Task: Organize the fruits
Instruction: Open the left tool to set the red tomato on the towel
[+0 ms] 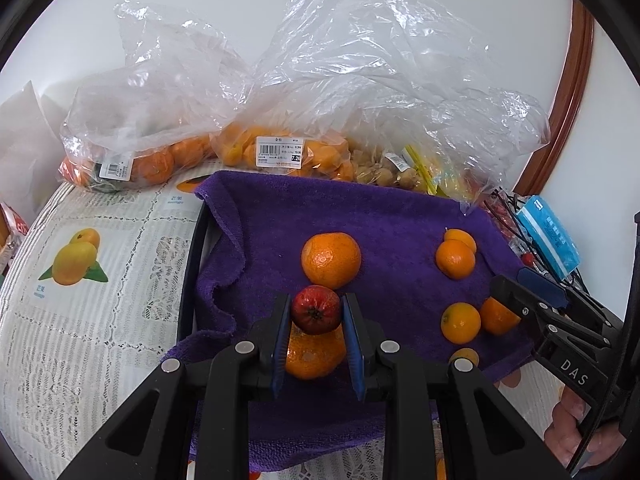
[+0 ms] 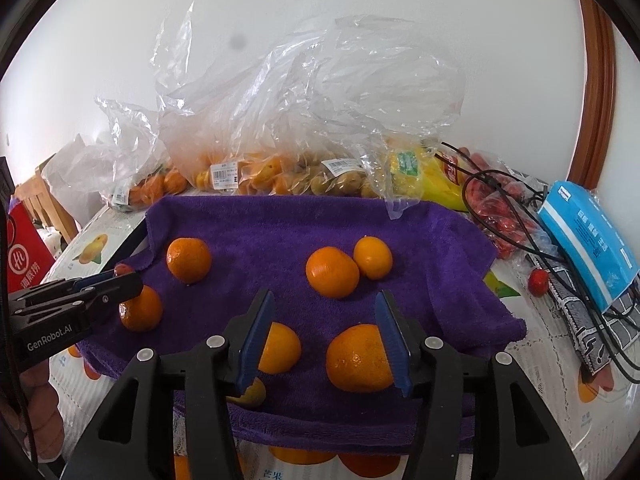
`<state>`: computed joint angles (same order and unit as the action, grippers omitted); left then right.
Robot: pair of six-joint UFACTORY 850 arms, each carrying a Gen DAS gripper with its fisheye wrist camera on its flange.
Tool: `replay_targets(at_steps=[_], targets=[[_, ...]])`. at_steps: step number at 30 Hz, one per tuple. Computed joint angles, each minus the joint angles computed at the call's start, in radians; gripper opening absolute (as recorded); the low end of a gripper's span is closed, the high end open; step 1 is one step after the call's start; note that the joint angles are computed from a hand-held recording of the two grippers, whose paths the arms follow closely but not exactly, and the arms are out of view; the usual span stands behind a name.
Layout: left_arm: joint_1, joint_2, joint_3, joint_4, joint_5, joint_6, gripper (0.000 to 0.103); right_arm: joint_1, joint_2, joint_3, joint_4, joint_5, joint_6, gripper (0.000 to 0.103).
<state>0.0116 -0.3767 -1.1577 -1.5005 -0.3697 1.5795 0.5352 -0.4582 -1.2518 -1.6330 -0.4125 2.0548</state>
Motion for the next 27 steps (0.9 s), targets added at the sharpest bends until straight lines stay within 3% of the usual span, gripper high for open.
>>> replay_targets(at_steps=[11,12,15,21,27], targets=[[0.002,-0.004,-0.007,0.039,-0.012,-0.035,0.024,-0.003,-0.004,-0.004,0.027,0.008,-0.021,0.056],[0.003,-0.004,-0.007,0.04,-0.018,-0.039,0.025,-0.002,-0.004,-0.004,0.027,0.006,-0.022,0.057],[0.004,-0.001,-0.004,0.025,-0.016,-0.031,0.042,-0.001,-0.004,-0.004,0.024,0.004,-0.022,0.057],[0.006,0.016,0.018,-0.078,-0.013,0.076,0.046,-0.001,-0.002,-0.003,0.024,0.001,-0.021,0.06],[0.009,0.019,0.023,-0.096,-0.007,0.087,0.046,0.001,0.006,0.0,0.053,-0.012,-0.043,0.062]])
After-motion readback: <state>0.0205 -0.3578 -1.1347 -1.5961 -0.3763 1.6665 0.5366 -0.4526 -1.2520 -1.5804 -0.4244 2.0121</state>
